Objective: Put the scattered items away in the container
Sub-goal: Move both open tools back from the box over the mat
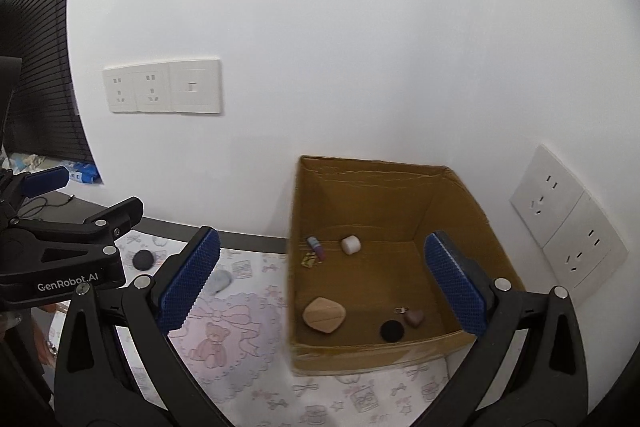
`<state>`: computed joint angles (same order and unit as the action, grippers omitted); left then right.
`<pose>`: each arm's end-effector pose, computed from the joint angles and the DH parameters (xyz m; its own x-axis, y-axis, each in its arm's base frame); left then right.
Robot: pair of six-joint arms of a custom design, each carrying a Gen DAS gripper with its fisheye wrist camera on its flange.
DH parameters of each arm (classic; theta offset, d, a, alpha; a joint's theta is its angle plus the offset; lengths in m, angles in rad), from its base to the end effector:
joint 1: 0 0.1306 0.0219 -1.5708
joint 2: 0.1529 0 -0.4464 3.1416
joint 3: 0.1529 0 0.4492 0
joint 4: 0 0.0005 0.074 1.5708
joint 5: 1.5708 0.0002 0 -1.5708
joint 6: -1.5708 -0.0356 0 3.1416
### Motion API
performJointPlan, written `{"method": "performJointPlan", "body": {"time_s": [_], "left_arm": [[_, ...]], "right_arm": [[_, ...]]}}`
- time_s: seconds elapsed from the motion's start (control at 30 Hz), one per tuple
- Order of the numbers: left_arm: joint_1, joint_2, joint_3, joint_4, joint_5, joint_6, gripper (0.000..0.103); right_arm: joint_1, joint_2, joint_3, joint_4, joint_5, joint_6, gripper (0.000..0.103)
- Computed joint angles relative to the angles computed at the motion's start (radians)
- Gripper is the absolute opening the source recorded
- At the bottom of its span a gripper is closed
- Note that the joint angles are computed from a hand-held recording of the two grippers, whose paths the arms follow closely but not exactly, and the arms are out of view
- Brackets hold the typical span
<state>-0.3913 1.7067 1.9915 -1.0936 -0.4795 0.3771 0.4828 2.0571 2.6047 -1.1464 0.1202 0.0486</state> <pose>0.6096 -0.2343 0.6082 -0.6380 -0.0902 -0.7648 -0.2054 0.9771 0.0561 0.6771 0.3495 0.6609 -0.4805 -0.3063 -0.8218 -0.3970 0.9115 -0.1076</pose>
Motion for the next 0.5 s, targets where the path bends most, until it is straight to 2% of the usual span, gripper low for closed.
{"method": "performJointPlan", "body": {"time_s": [0.27,0.5], "left_arm": [[0.080,-0.136,-0.179,0.057,0.013,-0.030,0.102],[0.147,-0.211,-0.284,0.079,0.023,-0.037,0.102]], "right_arm": [[0.089,-0.027,-0.060,0.032,0.040,-0.037,0.103],[0.153,0.001,-0.035,0.015,0.059,-0.052,0.103]]}}
